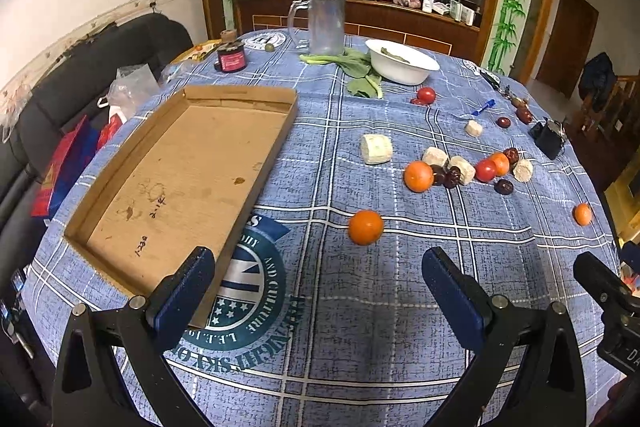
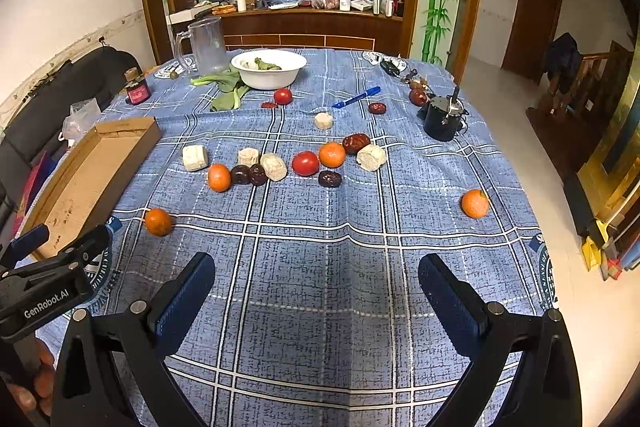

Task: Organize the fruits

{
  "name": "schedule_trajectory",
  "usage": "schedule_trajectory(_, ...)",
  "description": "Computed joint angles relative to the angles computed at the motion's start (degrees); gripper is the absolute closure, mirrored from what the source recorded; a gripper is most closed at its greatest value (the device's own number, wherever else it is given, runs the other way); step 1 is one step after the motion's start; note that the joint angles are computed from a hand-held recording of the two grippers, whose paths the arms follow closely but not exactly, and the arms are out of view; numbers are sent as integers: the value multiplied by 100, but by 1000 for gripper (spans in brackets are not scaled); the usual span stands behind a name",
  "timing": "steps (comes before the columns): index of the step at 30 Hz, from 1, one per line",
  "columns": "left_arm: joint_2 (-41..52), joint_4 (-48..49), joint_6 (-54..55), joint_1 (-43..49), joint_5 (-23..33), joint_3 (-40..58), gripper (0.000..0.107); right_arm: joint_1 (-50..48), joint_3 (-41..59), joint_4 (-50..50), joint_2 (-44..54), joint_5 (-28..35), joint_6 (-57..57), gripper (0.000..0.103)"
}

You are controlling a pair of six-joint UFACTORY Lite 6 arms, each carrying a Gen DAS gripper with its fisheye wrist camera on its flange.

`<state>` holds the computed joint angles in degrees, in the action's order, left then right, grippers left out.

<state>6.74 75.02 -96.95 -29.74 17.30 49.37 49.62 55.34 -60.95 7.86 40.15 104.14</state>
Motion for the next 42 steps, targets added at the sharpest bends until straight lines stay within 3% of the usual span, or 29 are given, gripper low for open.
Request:
schedule_trajectory(7, -204, 393, -431, 48, 66, -213, 4, 107, -139, -48, -142, 112, 213, 1)
schedule_trajectory(14, -289, 1492, -1551, 225, -76, -478, 4, 134, -283, 29, -237, 130, 274, 1)
schedule_trajectory(35, -363, 754, -719, 27, 183, -498, 4, 235, -300, 113, -277, 279, 196, 1)
schedule_trajectory(42, -63, 159, -76, 150, -146, -280, 4, 96, -437, 111, -377, 164, 152, 1)
